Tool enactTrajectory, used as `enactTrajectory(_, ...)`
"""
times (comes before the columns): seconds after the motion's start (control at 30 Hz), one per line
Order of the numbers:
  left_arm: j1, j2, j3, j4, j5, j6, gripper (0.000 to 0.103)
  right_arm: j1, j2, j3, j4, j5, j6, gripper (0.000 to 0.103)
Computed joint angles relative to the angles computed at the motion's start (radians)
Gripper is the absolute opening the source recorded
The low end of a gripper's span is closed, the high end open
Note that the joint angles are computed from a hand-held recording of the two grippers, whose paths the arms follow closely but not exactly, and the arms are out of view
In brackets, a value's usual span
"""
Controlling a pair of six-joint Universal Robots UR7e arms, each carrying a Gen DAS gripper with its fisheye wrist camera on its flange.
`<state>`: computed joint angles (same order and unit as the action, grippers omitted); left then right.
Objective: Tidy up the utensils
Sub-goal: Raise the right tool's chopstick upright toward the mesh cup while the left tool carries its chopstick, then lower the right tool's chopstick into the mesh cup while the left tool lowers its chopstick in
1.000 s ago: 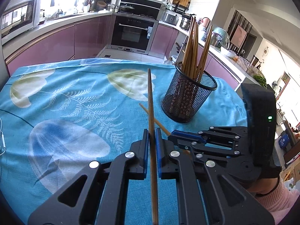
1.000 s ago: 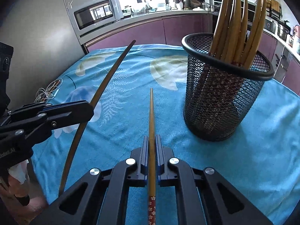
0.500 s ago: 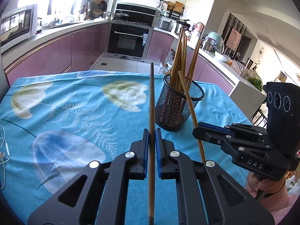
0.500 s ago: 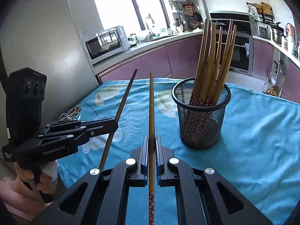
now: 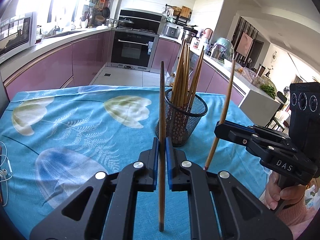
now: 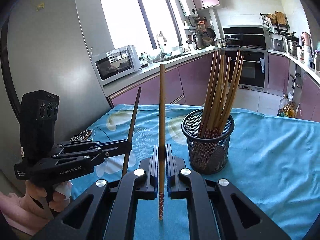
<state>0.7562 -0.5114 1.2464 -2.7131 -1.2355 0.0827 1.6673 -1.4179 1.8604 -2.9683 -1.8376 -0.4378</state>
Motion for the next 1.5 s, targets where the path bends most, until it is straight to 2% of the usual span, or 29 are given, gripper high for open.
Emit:
enactTrajectory(0.5, -0.008, 0.005, -0.027, -0.017, -0.015, 0.019, 0.008, 0.010, -0.001, -0.035, -0.026, 0.016, -0.019, 0.006)
enactTrajectory(1.5, -0.032, 0.060, -0.166, -0.026, -0.045, 0.088, 0.008, 0.026, -0.007, -0.105, -0.040, 0.019, -0.046, 0.006)
